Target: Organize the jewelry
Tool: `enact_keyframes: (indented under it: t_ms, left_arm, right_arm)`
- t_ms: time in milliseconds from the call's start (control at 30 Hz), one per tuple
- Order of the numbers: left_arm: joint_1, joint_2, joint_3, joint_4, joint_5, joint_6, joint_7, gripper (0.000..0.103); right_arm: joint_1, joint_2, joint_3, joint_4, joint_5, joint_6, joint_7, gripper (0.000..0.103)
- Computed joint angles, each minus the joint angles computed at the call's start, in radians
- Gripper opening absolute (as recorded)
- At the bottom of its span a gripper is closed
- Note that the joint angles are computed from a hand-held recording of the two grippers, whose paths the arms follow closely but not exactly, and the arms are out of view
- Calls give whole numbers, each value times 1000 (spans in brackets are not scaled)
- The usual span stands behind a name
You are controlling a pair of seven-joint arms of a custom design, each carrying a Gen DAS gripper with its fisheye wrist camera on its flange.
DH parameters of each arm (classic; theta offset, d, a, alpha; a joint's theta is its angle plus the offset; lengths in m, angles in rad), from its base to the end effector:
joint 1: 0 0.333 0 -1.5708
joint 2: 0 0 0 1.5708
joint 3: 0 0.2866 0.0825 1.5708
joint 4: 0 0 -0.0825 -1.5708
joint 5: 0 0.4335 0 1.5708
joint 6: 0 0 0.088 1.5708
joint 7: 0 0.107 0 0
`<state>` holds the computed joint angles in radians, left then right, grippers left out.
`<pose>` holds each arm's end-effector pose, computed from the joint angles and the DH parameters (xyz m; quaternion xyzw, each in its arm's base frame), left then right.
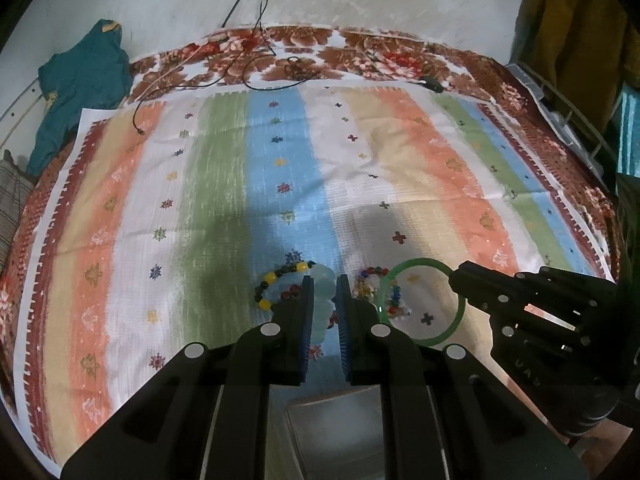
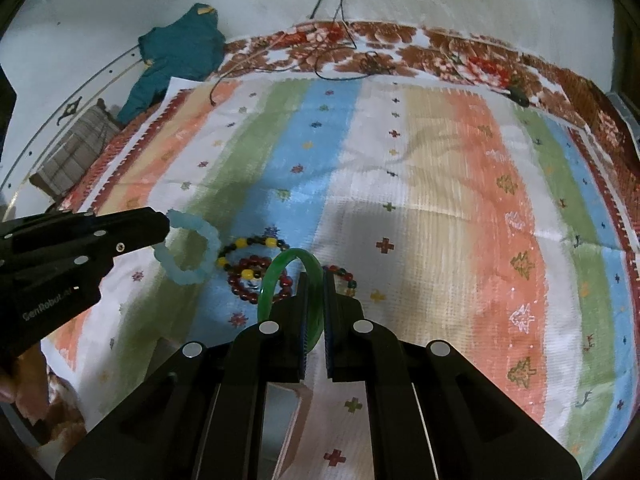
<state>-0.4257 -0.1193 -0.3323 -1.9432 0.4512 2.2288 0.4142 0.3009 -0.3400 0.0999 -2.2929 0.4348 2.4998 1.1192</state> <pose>0.4502 -0.4165 0.5344 -0.7364 0.6110 -0.2254 0.1834 0.5029 0.2128 0.4986 -0.8369 0.4530 -0.0861 0.2949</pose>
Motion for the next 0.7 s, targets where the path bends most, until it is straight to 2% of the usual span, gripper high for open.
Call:
enact_keyframes:
  t_ms: [700]
  left_arm:
    - [-41, -132, -36, -98, 14, 24, -44, 11]
  right_arm:
    - [18, -188, -13, -137, 70, -17, -64, 7]
